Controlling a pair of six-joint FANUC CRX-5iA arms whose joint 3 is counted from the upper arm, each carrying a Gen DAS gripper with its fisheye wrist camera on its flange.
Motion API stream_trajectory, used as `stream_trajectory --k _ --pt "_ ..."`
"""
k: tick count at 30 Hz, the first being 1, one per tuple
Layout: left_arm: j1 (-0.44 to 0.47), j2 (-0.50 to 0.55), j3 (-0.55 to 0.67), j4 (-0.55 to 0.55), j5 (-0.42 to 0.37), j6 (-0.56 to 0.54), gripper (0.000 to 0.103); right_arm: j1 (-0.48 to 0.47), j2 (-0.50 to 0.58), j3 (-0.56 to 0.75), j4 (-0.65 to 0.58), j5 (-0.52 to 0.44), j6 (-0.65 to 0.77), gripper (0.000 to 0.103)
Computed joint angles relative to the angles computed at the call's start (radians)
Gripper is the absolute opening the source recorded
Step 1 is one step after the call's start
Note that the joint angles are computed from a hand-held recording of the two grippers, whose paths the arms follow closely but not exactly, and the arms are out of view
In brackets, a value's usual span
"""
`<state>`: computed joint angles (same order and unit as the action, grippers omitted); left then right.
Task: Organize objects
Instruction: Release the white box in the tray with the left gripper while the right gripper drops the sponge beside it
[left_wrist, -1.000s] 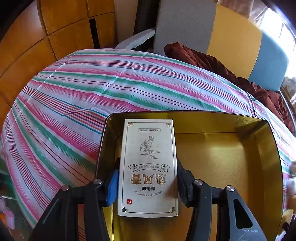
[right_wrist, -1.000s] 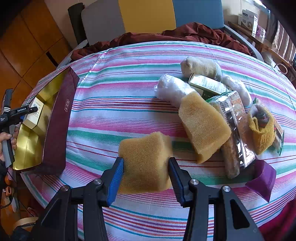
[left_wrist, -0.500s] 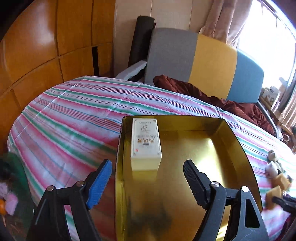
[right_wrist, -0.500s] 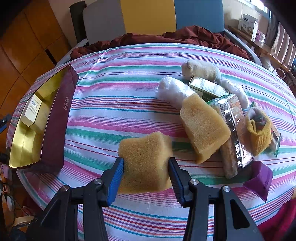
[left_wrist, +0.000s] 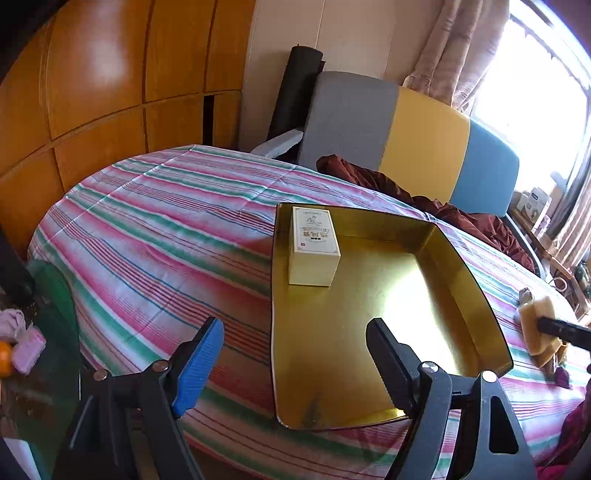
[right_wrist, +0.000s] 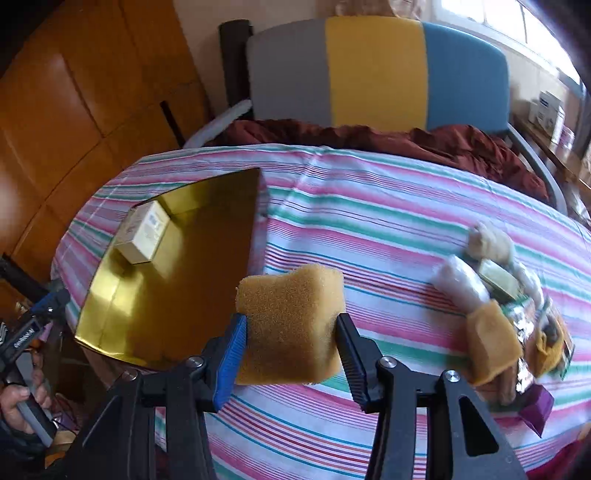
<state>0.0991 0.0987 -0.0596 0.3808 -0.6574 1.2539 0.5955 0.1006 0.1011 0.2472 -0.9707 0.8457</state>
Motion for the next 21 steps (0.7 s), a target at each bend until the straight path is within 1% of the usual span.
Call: stream_trajectory --k 3,6,8,11,14,16,18,21 --pt "0.015 -0.01 -0.026 0.028 0.006 -0.014 0.08 0.021 0.078 0.116 -0.075 0.003 0.106 0.049" --pt "0.03 -0.013 -0.044 0.055 0.011 -0.025 0.08 0.034 0.182 0.26 -0.167 -0.031 0.214 0.05" --pt "0.039 -0.013 -0.051 0.07 0.013 -0.026 0.08 0.043 0.266 0.368 -0.211 -0.074 0.262 0.05" --pt "0.048 -0.013 -0.052 0.071 0.019 -0.009 0.08 0.04 0.401 0.56 -0.318 -0.171 0.311 0.051" --pt "0.057 -0.013 -0.053 0.062 0.023 0.008 0.08 0.042 0.517 0.724 -0.371 -0.241 0.322 0.054" --pt "0.063 -0.009 -0.051 0.06 0.018 0.018 0.08 0.033 0.568 0.804 -0.425 -0.263 0.321 0.062" --pt "0.067 -0.007 -0.05 0.062 0.018 0.019 0.08 0.028 0.59 0.841 -0.455 -0.27 0.315 0.087" --pt "0.069 -0.005 -0.052 0.062 0.019 0.015 0.08 0.024 0.548 0.78 -0.471 -0.22 0.323 0.089"
